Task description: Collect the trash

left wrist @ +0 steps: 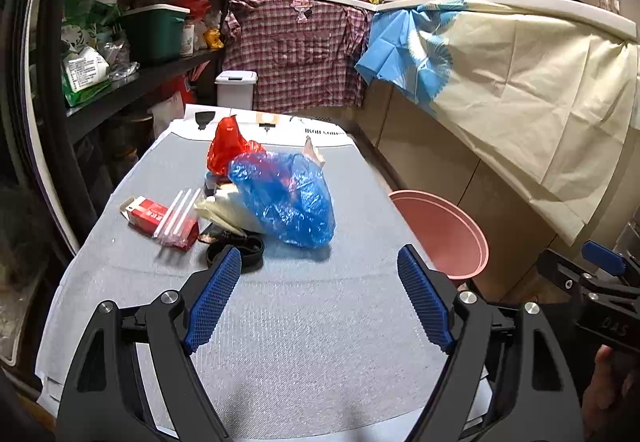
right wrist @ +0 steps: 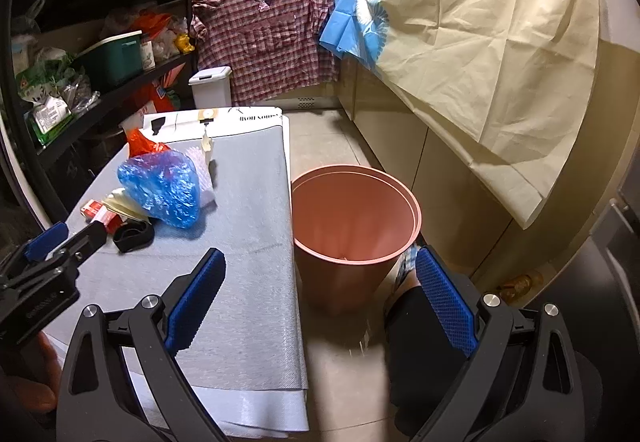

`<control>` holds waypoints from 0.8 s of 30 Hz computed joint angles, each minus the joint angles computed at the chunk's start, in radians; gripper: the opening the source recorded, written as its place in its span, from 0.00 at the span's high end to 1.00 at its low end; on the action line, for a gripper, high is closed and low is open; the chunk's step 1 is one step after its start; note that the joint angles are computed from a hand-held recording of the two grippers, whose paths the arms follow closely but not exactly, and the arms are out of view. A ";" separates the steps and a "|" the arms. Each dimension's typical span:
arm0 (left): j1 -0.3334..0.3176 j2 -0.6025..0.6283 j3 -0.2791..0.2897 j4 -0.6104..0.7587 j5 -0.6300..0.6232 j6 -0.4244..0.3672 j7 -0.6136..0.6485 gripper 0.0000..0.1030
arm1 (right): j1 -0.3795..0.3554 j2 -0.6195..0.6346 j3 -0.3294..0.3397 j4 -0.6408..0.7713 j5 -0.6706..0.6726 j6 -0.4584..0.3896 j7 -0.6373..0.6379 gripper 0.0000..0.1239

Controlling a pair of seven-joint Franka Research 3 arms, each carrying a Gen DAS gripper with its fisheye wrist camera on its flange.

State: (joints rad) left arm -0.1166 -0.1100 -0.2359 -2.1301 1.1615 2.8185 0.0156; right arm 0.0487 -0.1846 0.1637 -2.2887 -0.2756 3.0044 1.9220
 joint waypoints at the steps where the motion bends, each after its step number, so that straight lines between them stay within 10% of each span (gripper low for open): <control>1: 0.000 -0.003 0.000 -0.001 0.004 0.002 -0.001 0.24 | 0.012 -0.010 -0.006 0.002 0.016 -0.011 -0.012 0.24; 14: 0.025 -0.052 -0.011 -0.026 0.029 0.000 -0.034 0.24 | -0.038 -0.012 0.063 0.063 -0.109 -0.053 0.127 0.27; 24: 0.029 -0.045 -0.003 -0.032 -0.058 0.009 0.037 0.24 | 0.064 0.078 -0.018 0.139 -0.117 -0.088 0.130 0.35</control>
